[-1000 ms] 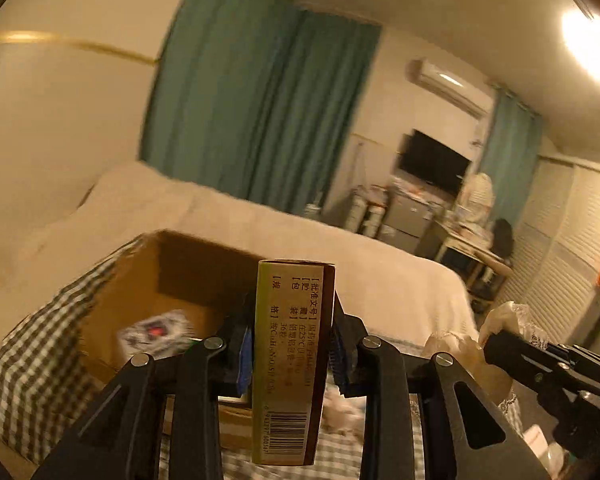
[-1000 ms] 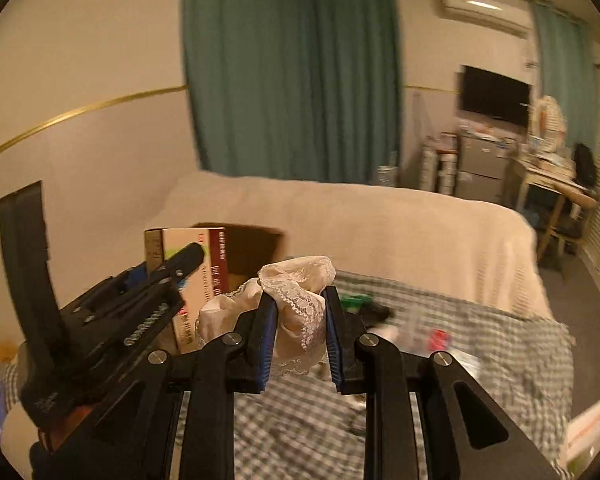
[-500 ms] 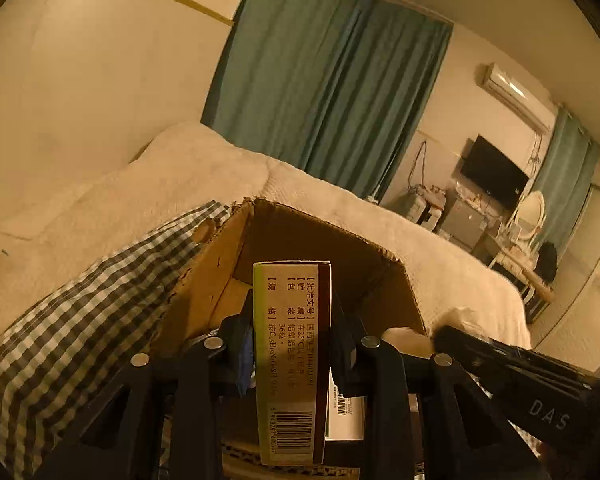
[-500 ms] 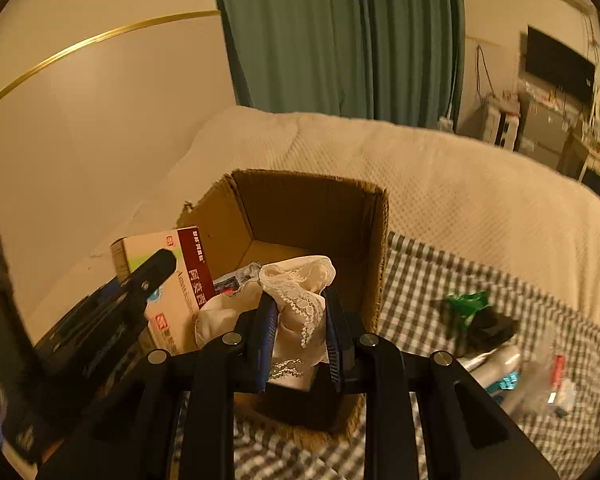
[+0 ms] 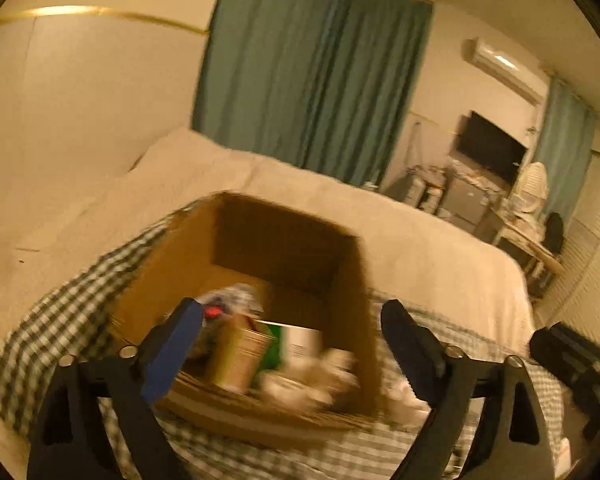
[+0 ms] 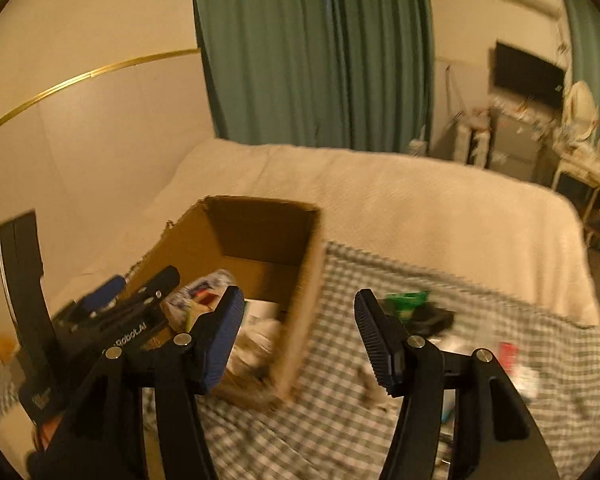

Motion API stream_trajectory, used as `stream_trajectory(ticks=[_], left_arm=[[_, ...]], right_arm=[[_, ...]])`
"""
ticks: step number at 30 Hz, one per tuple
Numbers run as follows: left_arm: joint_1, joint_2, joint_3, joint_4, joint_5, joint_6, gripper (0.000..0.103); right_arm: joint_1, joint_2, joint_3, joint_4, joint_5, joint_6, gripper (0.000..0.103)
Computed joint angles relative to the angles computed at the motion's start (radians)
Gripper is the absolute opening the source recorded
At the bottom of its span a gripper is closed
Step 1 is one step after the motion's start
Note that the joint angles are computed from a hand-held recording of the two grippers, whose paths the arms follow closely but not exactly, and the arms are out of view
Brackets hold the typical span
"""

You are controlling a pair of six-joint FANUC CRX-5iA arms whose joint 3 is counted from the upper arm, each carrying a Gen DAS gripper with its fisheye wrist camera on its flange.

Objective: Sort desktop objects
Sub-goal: 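Carry the amoxicillin box and lace cloth into the cardboard box and release, then grasp the dark bead bracelet with the left tool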

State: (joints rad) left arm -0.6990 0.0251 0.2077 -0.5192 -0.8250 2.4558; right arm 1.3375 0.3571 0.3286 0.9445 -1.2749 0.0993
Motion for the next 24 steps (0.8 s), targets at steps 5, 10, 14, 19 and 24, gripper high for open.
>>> stream_trajectory(ticks=[5, 10, 14, 19, 24], left_arm=[[-0.147, 0.030, 0.064, -0.043, -0.023, 0.019, 0.100], [-0.235, 0.091, 0.095, -0.033, -0.069, 0.006, 0.100], [-0.254, 0.126, 0.039, 0.047, -0.031, -0.003, 0.100], [-0.263, 0.184, -0.026, 0.138, 0.046, -0.041, 0.100], [-0.259, 0.250, -0.042, 0.196, 0.072, -0.079, 0.100]], right_arm=[[0.084, -0.127, -0.153, 0.033, -0.120, -0.173, 0.057], [0.179, -0.228, -0.292, 0.018, -0.291, -0.345, 0.057], [0.244, -0.287, -0.392, -0.033, -0.392, -0.475, 0.057], [0.300, -0.325, -0.509, -0.112, -0.434, -0.642, 0.057], [0.296, -0.348, -0.605, -0.179, -0.373, -0.736, 0.057]])
